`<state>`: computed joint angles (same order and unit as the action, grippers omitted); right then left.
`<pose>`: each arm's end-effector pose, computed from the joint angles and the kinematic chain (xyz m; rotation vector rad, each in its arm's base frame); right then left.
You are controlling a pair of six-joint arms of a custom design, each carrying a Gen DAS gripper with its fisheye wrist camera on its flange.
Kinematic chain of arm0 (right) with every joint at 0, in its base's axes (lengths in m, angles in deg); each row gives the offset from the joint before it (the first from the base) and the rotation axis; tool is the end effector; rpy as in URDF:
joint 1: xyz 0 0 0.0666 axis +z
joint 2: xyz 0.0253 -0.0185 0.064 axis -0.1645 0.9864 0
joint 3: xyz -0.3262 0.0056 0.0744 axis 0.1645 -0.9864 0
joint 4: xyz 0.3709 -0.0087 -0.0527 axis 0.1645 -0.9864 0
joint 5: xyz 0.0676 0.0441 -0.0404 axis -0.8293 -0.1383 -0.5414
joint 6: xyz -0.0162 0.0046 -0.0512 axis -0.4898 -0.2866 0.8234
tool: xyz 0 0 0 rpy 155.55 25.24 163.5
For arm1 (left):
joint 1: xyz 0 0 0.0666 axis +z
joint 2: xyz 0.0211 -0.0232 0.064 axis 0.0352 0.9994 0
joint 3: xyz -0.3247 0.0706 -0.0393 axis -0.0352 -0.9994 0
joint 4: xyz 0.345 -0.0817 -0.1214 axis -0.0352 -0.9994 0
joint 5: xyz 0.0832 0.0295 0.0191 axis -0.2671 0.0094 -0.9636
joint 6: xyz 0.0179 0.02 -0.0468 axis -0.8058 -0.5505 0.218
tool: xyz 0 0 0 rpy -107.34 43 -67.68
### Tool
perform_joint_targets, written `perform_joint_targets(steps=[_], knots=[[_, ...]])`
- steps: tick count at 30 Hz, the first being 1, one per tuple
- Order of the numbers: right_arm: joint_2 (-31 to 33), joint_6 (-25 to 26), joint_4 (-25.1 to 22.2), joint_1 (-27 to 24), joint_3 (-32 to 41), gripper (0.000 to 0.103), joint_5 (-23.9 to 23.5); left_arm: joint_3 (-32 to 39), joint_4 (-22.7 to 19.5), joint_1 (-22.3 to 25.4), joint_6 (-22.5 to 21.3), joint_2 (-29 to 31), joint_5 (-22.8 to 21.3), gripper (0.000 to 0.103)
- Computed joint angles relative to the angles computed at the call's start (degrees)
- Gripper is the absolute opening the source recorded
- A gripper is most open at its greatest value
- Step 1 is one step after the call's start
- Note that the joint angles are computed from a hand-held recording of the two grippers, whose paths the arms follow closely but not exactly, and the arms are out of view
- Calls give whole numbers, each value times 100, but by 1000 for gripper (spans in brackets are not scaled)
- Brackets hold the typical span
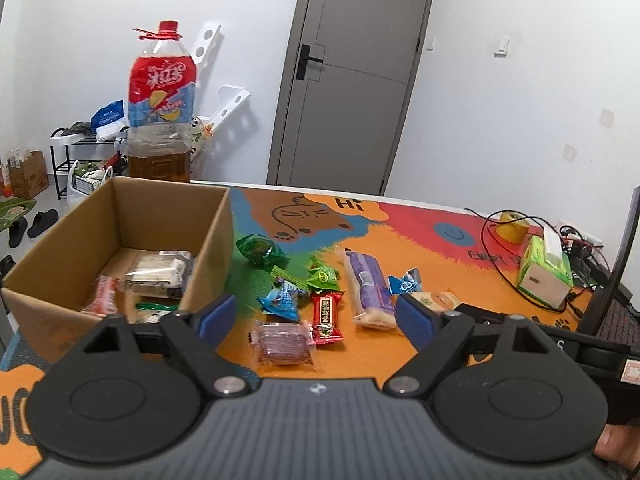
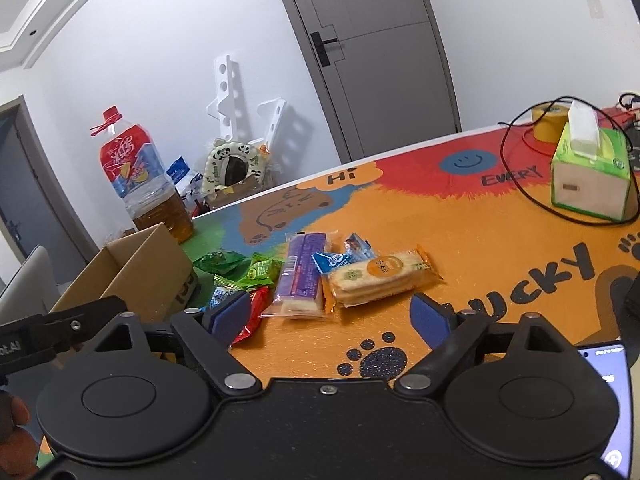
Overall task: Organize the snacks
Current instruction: 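Move both open tools back toward the remaining snacks on the mat, then grasp the red candy bar with the left tool while the right tool grasps the orange-labelled cracker pack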
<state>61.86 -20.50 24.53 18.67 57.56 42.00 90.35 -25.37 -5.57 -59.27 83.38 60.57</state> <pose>0.3430 0.1626 0.3056 0.5778 2.0408 0.1602 0.3876 -0.0674 0.3132 0.4756 2.0877 -0.5062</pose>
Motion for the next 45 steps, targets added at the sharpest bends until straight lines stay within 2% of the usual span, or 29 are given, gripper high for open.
perform_joint_targets(steps=[2, 9, 13, 20, 30, 34, 41, 45], knots=[[49, -18, 67, -55, -9, 79, -55, 51, 49, -104, 30, 135, -90, 74], [261, -175, 286, -369, -44, 67, -388, 304, 140, -397, 83, 659, -312, 62], [453, -203, 388, -531, 13, 66, -602, 515, 120, -520, 113, 1000, -432, 51], [801, -394, 383, -769, 234, 67, -820, 945, -50, -688, 149, 1609, -589, 40], [1221, -559, 186, -953, 570, 69, -773, 1349, -187, -807, 229, 2120, -732, 36], [1398, -525, 135, -985, 746, 77, -672, 1443, -229, -824, 261, 2230, -795, 36], [1644, -340, -111, -982, 965, 77, -545, 1566, -321, -818, 314, 2397, -871, 36], [1563, -218, -163, -922, 888, 72, -487, 1517, -239, -844, 259, 2395, -915, 37]])
